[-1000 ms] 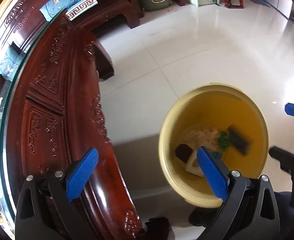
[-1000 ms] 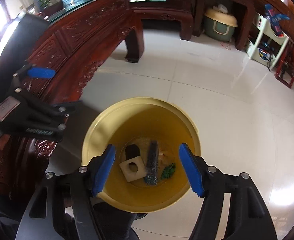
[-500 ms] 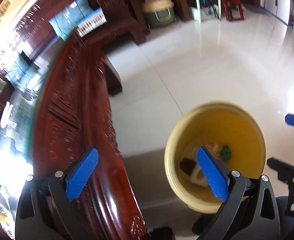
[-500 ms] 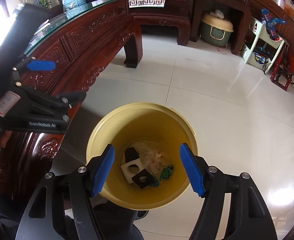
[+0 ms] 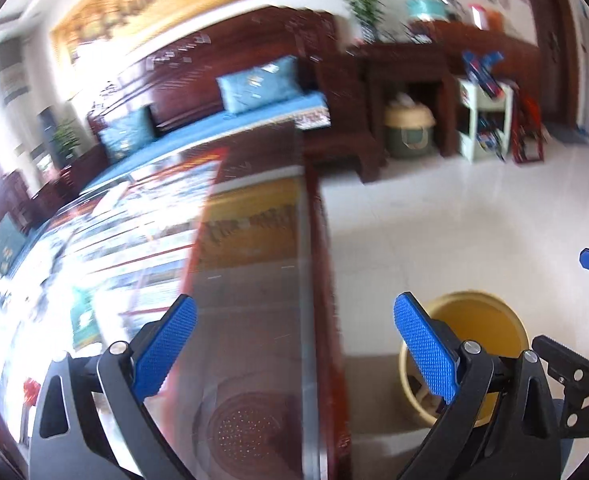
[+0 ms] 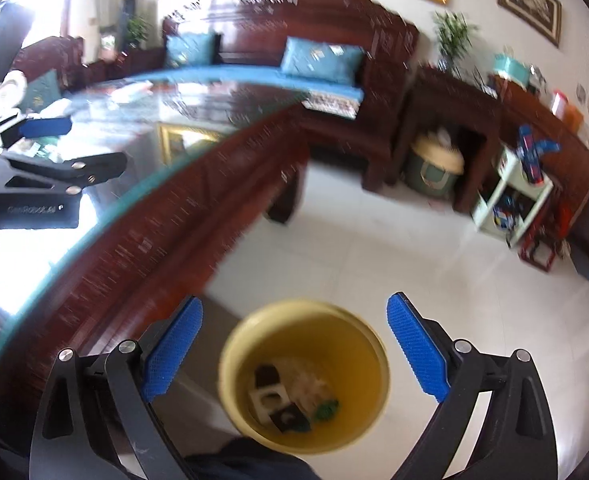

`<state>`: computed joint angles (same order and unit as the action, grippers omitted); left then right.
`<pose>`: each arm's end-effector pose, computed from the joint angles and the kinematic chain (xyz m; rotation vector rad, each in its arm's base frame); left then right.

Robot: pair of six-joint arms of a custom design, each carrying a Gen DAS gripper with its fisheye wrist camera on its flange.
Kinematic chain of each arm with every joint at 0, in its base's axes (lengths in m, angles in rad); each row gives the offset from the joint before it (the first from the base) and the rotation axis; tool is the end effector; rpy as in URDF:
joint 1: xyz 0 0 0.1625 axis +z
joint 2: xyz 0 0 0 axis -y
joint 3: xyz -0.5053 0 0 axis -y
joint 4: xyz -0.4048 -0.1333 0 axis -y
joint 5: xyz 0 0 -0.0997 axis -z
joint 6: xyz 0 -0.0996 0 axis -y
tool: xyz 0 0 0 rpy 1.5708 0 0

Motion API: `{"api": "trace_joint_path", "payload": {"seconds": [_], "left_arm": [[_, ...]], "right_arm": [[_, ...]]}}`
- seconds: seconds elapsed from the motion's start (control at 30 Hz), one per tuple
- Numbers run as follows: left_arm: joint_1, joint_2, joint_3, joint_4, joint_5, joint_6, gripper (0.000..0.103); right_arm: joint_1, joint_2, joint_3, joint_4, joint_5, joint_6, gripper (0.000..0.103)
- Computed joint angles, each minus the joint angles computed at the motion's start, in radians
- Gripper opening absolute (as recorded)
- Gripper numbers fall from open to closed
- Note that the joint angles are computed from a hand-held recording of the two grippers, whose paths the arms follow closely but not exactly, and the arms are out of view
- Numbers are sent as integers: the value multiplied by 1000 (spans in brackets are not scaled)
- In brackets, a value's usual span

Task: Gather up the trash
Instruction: 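Move both open tools back over the table, then grasp the yellow banana milk carton with the right tool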

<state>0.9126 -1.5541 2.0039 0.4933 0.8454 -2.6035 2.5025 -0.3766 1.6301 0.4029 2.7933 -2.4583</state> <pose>-0.0478 -0.3878 0.3729 1.0785 2.0941 -0.8107 0.4201 -0.2628 -0.0616 0.3149 -2.0258 0.9769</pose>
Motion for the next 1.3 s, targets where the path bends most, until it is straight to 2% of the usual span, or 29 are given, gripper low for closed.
{"api": "trace_joint_path", "payload": {"seconds": [0.23, 0.33, 0.5, 0.7, 0.93, 1.03, 1.13, 1.3], "left_arm": [[98, -145, -96, 72, 6, -3, 99], [155, -181, -142, 86, 16, 9, 99], [284, -210, -242, 102, 60, 37, 99], [435, -193, -360, 150, 148, 26, 99], [541, -145, -437, 160, 198, 35, 99], [597, -100, -495, 203, 244, 16, 99], [654, -46, -561, 259, 295, 9, 99], [710, 15, -624, 295, 326, -17, 99]], "right_arm": [[61, 26, -154, -126, -17, -267, 94], [75, 40, -215, -215, -63, -426, 94], [88, 96, -342, -248, -154, -587, 94], [84, 170, -490, -226, -259, -671, 94], [68, 268, -660, -130, -338, -702, 94], [53, 308, -733, -80, -371, -729, 94], [31, 339, -790, -56, -433, -795, 94], [4, 434, -973, 52, -447, -912, 94]]}}
